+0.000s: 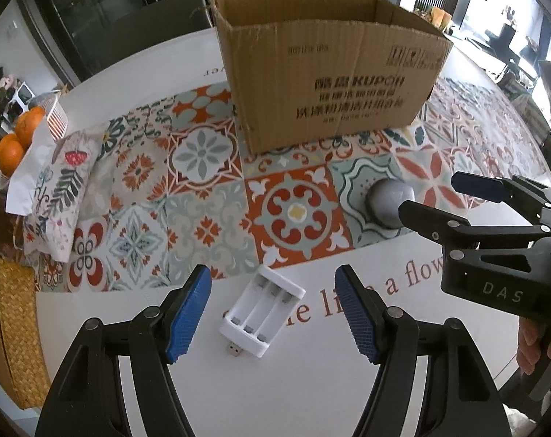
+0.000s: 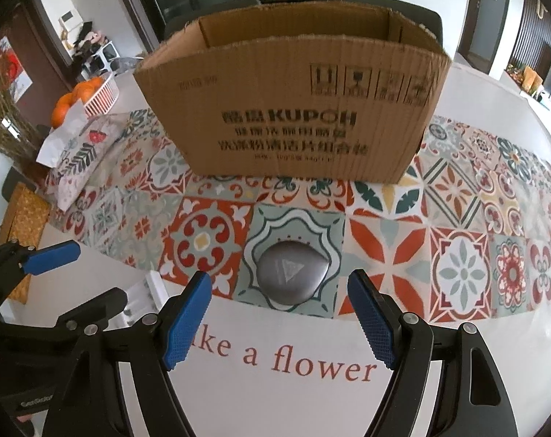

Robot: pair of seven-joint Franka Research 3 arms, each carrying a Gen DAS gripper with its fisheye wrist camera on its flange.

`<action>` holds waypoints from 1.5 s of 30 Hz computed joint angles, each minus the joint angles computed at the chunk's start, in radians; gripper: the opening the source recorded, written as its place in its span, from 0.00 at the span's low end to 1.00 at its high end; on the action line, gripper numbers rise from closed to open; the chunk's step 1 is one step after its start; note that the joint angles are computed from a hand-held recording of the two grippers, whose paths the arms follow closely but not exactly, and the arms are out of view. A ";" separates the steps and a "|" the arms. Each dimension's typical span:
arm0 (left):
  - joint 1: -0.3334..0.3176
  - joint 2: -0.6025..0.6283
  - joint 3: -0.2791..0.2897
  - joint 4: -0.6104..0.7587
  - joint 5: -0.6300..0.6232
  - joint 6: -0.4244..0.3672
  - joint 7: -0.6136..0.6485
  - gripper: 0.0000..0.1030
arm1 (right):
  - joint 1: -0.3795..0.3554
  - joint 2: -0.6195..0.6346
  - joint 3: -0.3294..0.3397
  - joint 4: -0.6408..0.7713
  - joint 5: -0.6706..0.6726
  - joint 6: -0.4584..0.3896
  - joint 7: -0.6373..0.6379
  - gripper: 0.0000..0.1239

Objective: Organize rigid objects
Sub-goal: 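Move the left tool to the white battery charger while the right tool approaches the grey stone, then close the left tool on the battery charger while the right tool grips the grey stone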

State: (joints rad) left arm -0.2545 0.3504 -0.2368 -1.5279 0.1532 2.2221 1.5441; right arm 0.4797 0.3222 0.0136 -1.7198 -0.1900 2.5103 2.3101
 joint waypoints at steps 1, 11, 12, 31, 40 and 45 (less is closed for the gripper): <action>0.000 -0.001 0.000 -0.004 0.001 -0.001 0.001 0.68 | -0.001 0.001 0.002 -0.003 0.004 0.002 -0.002 0.63; 0.009 -0.002 -0.006 -0.042 0.003 -0.038 0.092 0.68 | 0.008 0.031 0.005 0.001 0.016 -0.030 -0.018 0.64; 0.008 -0.003 -0.004 -0.046 0.009 -0.042 0.099 0.68 | 0.009 0.035 0.006 0.001 0.021 -0.034 -0.017 0.64; 0.008 0.066 0.000 -0.018 0.021 -0.068 0.191 0.68 | 0.044 0.094 -0.018 0.036 -0.031 -0.073 0.018 0.64; 0.006 0.119 0.003 0.027 0.024 -0.071 0.189 0.68 | 0.041 0.141 -0.028 0.080 -0.032 -0.056 0.000 0.64; 0.017 0.132 -0.004 0.039 -0.007 -0.065 0.198 0.66 | 0.036 0.167 -0.036 0.113 -0.026 -0.046 -0.030 0.64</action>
State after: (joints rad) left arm -0.2377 0.4824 -0.2405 -1.4888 0.1462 2.1568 1.7425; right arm 0.5157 0.4897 -0.0219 -1.6065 -0.2159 2.4644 2.2806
